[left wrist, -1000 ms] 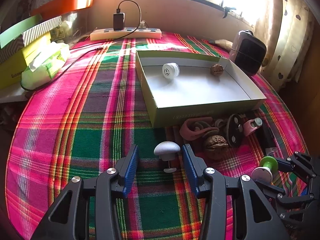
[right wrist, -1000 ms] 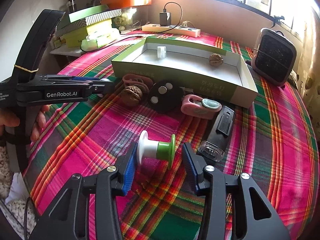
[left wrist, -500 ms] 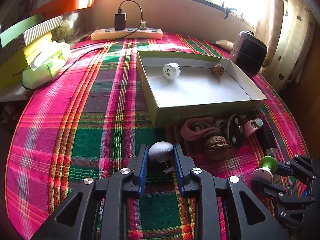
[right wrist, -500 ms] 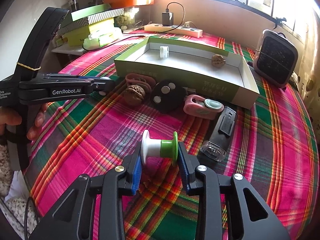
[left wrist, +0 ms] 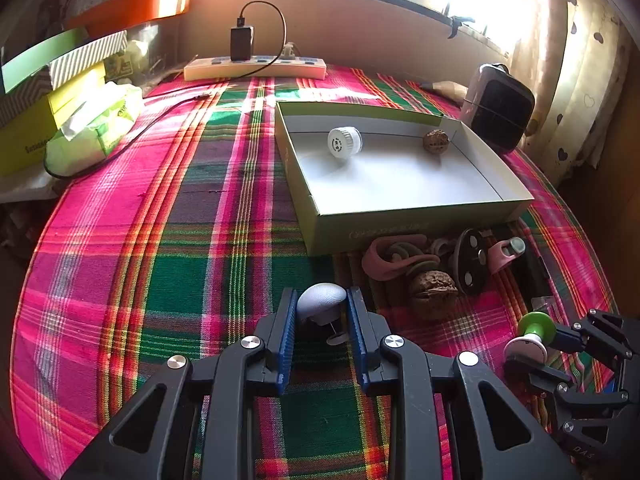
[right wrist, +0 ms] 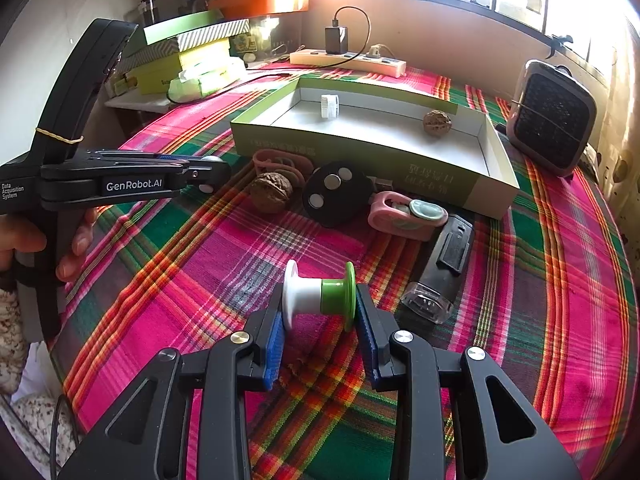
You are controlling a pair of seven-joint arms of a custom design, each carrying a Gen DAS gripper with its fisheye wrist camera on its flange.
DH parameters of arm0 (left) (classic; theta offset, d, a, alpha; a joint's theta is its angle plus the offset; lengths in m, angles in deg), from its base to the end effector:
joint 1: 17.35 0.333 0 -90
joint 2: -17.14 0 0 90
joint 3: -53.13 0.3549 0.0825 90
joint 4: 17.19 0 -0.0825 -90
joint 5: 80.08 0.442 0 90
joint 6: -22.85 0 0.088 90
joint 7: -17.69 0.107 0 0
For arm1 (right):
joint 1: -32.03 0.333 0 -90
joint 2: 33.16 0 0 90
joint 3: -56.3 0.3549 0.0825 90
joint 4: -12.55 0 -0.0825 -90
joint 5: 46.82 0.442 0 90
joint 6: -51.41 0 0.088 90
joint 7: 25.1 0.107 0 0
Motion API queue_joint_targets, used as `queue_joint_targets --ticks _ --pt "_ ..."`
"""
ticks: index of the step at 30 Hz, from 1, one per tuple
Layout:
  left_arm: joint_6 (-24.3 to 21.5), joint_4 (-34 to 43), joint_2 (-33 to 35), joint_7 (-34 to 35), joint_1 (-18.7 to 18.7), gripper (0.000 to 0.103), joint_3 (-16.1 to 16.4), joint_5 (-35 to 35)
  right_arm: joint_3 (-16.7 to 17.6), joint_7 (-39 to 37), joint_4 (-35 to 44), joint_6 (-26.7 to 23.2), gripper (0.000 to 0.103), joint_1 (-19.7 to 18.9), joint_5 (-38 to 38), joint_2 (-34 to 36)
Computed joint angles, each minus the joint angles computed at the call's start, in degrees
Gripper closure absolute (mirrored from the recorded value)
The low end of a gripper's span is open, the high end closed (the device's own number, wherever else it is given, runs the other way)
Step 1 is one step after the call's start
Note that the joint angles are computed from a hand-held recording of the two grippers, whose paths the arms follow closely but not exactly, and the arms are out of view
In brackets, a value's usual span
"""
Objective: Organize objects
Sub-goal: 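Grasp the green-white spool with the right gripper while the left gripper grasps the white knob, then carry the spool with the right gripper while the left gripper carries the knob into the tray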
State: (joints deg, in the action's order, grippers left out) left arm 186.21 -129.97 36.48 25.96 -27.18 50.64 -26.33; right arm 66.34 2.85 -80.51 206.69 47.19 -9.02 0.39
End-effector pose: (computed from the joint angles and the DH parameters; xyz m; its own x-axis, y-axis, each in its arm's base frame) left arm 0.6698 -0.1887 0.3440 0.3181 -0.9358 0.1521 -0.7082 -0.3412 -0.6181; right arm 0.7356 0.2972 0.3318 0.8063 -0.5911 -0.0217 -0.4693 -0.6168 -0.6319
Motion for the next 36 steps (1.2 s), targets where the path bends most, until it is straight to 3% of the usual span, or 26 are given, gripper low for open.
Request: queue_joint_targets --ticks 20,27,36 --pt "0.19 1.18 -1.67 -0.56 0.3 0.08 -0.26 3.14 1.14 -1.44 3.47 -0.01 0.07 -1.01 3.53 0.45" --pt "0.05 4.12 -0.27 3.09 0.88 0.08 -0.49 0.76 0.87 0.43 8.16 -0.23 0.07 -0.37 2.68 2.52" --pt "0.0 8.95 2.88 8.91 1.5 0.08 -0.3 -3.03 -1.17 6.99 20.12 -2.04 0.07 1.98 -2.77 9.73"
